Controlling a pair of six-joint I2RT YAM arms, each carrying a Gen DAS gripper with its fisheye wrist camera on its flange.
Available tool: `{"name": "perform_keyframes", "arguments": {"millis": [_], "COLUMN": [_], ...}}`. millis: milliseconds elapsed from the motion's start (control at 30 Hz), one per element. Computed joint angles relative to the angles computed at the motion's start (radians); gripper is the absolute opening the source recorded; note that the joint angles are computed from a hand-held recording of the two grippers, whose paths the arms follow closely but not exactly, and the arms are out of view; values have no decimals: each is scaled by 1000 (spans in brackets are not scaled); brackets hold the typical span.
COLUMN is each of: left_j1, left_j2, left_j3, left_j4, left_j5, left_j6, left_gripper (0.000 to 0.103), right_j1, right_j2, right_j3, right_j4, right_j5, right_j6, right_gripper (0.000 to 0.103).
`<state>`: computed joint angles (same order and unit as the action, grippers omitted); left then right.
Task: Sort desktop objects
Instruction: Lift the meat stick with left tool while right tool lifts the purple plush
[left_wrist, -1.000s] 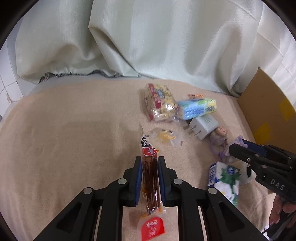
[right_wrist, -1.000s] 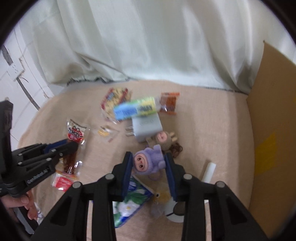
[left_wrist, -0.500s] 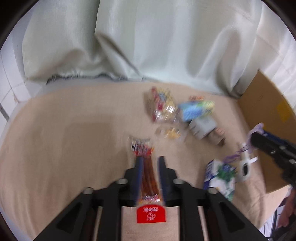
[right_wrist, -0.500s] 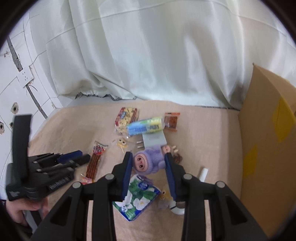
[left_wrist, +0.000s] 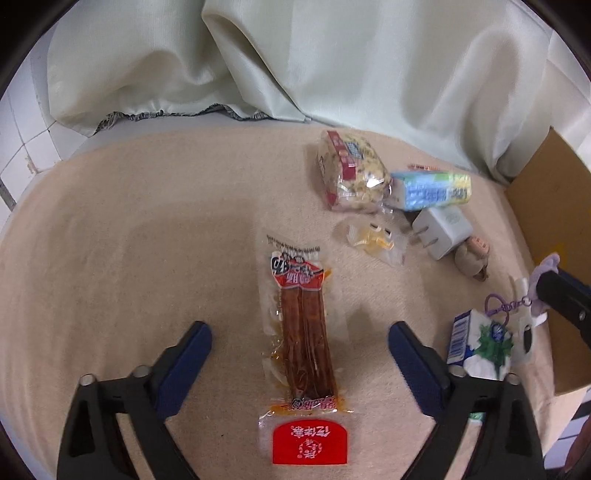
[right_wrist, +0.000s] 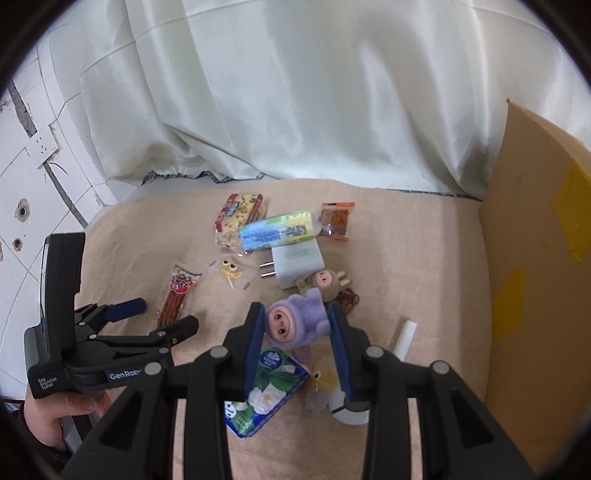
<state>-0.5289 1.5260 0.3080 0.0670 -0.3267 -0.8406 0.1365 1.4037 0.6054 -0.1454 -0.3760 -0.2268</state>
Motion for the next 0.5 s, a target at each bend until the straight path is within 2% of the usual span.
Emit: {"name": "perform_keyframes", "arguments": {"millis": [33, 67, 133, 200, 233, 500], "left_j1": [-9, -15, -14, 9, 16, -28], "left_j2": [8, 11, 2, -31, -58, -280], "left_j3": [8, 13, 12, -9, -19, -7], "left_j4": [-14, -23, -27, -9, -10, -182], "left_j5": [-20, -38, -47, -16, -9, -42], "left_j6": [6, 11, 26, 45, 49, 42], "left_gripper": [75, 58, 46, 43, 39, 36], "right_j1": [2, 3, 4, 6, 8, 4], "right_j2": [7, 11, 14, 13, 8, -119], "right_j3": [-1, -3, -8, -13, -15, -13], "right_j4": [4, 10, 15, 18, 15, -49], "right_j5": [-1, -2, -5, -6, -6, -34], "right_j6": [-2, -1, 0, 1, 0, -1], "right_gripper": [39, 39, 39, 39, 39, 39]}}
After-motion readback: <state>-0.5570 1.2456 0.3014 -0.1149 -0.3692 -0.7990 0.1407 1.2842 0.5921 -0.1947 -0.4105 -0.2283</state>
